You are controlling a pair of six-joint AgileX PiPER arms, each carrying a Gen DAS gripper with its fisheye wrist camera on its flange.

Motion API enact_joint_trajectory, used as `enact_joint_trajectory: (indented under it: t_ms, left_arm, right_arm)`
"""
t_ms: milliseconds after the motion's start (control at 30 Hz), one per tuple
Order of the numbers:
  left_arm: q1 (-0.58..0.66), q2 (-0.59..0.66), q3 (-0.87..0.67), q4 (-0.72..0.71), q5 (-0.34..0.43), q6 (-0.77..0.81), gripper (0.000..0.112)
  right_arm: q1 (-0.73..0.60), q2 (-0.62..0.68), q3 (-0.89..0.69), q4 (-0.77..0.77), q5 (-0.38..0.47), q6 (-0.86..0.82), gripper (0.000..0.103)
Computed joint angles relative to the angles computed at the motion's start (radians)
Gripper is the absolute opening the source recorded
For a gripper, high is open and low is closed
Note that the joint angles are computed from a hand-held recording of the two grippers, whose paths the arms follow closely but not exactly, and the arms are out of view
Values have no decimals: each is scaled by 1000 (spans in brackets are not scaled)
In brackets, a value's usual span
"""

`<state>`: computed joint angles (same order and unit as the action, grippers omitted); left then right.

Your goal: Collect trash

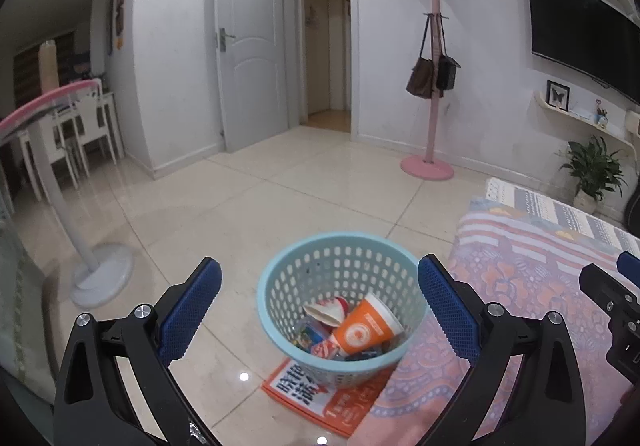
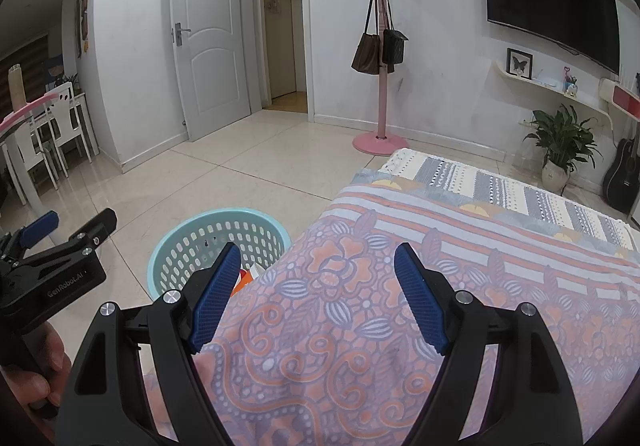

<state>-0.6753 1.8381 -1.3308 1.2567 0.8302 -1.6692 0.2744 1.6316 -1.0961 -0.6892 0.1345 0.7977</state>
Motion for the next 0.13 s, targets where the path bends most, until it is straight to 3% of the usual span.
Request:
enact_joint_trajectory:
  t_ms: [133]
  left_arm:
    - [-2, -3, 7, 8, -2, -4, 96]
  right_arm:
    - [2, -1, 3, -18, 0, 19, 76]
